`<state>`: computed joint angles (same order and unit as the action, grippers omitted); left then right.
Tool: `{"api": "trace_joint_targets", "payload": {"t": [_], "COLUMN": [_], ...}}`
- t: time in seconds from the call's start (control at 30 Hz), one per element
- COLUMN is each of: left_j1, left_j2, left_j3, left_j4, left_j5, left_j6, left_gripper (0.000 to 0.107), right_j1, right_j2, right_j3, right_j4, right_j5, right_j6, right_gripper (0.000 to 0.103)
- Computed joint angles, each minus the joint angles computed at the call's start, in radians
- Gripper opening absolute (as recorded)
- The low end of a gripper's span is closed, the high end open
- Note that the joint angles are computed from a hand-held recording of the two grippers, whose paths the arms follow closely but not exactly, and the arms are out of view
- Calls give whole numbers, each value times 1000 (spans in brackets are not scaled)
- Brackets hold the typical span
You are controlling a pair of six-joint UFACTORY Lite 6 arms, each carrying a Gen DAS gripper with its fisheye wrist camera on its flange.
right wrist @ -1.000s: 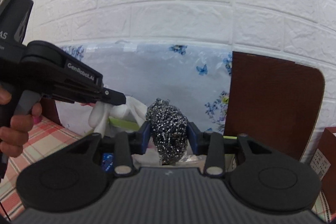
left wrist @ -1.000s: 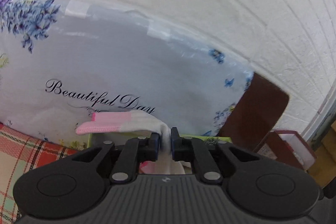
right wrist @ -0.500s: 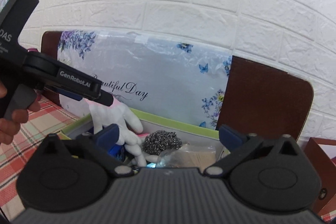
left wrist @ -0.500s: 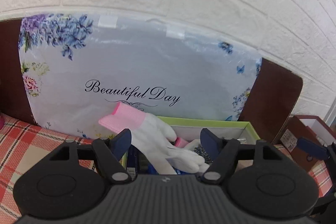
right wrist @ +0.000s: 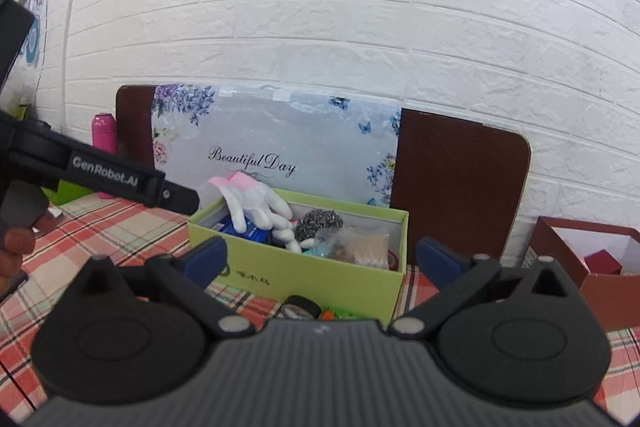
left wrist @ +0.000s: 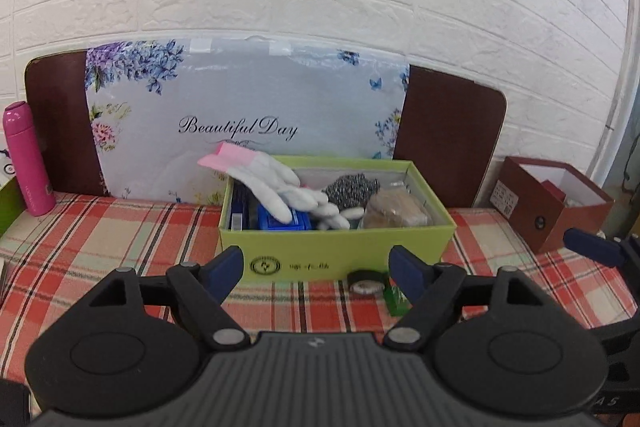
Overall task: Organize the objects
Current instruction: 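Carry the glove and scrubber into the lime-green box and release, then move both tools toward the black tape roll and green candy box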
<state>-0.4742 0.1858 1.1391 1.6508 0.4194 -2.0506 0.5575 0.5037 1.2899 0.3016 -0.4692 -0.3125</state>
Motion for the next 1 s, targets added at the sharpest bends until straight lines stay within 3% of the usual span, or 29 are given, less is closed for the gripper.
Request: {"api": "trace_joint_targets", "payload": {"t": [0.27,0.57,0.83,1.0], "left_j1": [-194,-197,-105,-33], "left_j2": [-30,7,63,155], "left_j3": [-187,-246,-212,-95], "left_j4": [4,35,172,210], "left_j5": [193,174,78,6], "left_j6": [-147,-258,-368,-370], "left_gripper": [83,83,83,83], "right_j1": [34,27,-11,-48], "right_j2": [-167,-130,160,395], "right_j3": [-343,-398,-95,250], "right_j4": [30,51,99,145], "right_j5": [-106,-123,-31,129], "right_j6": [91,155,38,-12], "right_gripper": [103,103,103,100]}}
